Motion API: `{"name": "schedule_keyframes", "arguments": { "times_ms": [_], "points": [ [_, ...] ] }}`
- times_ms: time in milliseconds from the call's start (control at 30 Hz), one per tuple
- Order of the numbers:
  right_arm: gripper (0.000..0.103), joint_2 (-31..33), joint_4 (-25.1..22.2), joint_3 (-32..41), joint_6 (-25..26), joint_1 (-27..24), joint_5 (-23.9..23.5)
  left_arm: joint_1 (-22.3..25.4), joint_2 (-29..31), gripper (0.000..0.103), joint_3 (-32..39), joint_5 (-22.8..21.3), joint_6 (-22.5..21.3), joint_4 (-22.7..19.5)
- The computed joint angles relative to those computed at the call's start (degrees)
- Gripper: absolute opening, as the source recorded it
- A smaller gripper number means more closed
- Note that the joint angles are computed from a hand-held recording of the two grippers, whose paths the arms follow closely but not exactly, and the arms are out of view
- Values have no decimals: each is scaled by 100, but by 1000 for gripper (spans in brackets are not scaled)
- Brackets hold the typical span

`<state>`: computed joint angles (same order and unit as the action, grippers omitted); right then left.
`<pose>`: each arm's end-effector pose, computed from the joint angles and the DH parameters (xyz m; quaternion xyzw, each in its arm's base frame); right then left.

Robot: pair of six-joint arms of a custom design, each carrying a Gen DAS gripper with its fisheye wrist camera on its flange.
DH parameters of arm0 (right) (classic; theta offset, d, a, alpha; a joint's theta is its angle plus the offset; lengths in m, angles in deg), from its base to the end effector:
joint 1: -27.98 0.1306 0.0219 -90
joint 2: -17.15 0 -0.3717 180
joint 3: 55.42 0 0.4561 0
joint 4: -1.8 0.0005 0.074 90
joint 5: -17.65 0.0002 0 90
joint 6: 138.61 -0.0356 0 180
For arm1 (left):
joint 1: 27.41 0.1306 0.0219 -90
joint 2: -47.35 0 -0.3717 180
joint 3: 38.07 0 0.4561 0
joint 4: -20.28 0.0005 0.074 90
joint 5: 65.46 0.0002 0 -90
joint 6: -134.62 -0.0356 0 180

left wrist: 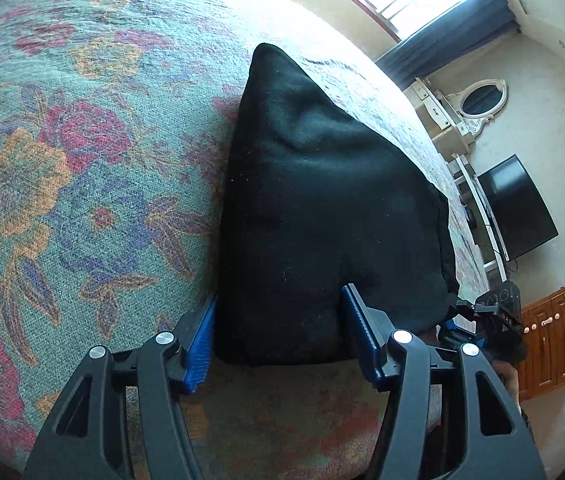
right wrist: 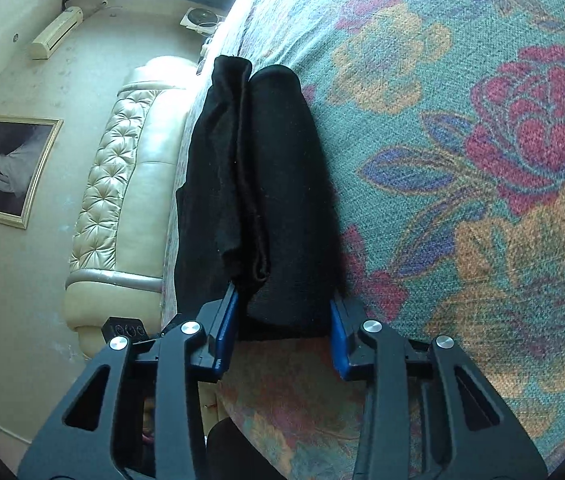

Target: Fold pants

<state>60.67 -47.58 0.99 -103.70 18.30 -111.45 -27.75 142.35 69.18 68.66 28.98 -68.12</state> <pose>0.2783 -0.0252 0.4277 0.3235 0.7913 0.4394 0.2760 0.5235 -0.0284 0.5009 0.1727 0.9048 -0.3546 0.1604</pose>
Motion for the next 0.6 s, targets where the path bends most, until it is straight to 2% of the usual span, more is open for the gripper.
{"name": "schedule_keyframes", "arguments": {
  "times_ms": [167,433,600],
  "points": [
    [34,-141,101,-106,-207,-43,-84,37,-55,57,-82,-21,-60,80],
    [31,-222,120,-69,-376,68,50,56,60,53,70,-13,-173,-33],
    [30,-290,212,-158,-467,87,78,40,42,53,33,-35,-195,39]
  ]
}}
